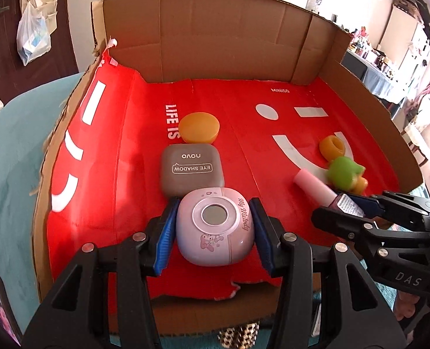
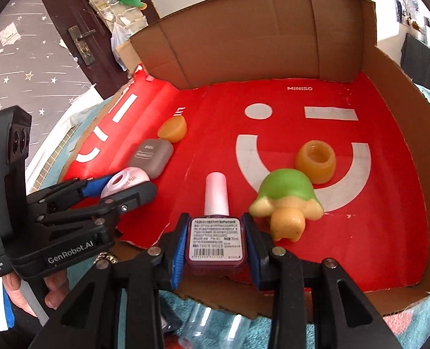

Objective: Organize rigid objects
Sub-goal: 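Carry the pink compact and nail polish with both tools into the red box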

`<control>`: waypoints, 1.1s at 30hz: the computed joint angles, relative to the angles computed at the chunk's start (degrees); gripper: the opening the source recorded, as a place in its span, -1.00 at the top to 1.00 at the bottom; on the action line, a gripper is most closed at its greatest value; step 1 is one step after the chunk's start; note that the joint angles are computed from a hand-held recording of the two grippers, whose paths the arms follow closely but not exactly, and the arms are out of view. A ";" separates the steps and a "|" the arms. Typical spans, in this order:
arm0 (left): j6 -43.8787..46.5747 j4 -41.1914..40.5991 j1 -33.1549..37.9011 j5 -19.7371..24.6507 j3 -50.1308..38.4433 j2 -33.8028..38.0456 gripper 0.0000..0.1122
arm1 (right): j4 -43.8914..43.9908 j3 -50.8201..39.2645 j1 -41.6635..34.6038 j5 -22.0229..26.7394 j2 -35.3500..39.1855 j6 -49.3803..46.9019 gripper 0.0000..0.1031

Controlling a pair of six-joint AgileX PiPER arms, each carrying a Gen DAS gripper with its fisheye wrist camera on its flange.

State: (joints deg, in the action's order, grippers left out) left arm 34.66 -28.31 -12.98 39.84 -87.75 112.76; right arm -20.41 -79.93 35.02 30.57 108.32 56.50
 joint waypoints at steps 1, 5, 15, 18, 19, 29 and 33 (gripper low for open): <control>-0.29 0.28 -0.12 -0.12 -0.37 0.26 0.18 | -1.56 -0.28 0.12 0.92 0.15 1.33 0.27; -2.18 1.96 -0.83 -0.49 -2.19 1.61 0.18 | -6.01 -0.38 0.16 2.60 0.22 4.94 0.27; -4.53 4.42 -1.80 -1.74 -3.49 2.95 0.18 | -10.84 -4.19 0.96 7.51 2.63 7.04 0.27; -4.60 4.28 -1.60 -1.46 -3.98 3.26 0.18 | -11.41 -3.69 1.30 6.98 2.82 7.53 0.27; -4.79 4.43 -1.60 -1.49 -4.08 3.31 0.18 | -11.98 -3.92 1.54 7.35 3.02 8.22 0.27; -5.11 4.64 -1.36 -1.94 -4.54 3.67 0.18 | -19.11 -7.86 2.70 16.71 5.63 13.30 0.27; -4.95 4.52 -1.31 -1.95 -4.51 3.65 0.18 | -16.16 -7.14 1.51 15.66 5.10 11.49 0.27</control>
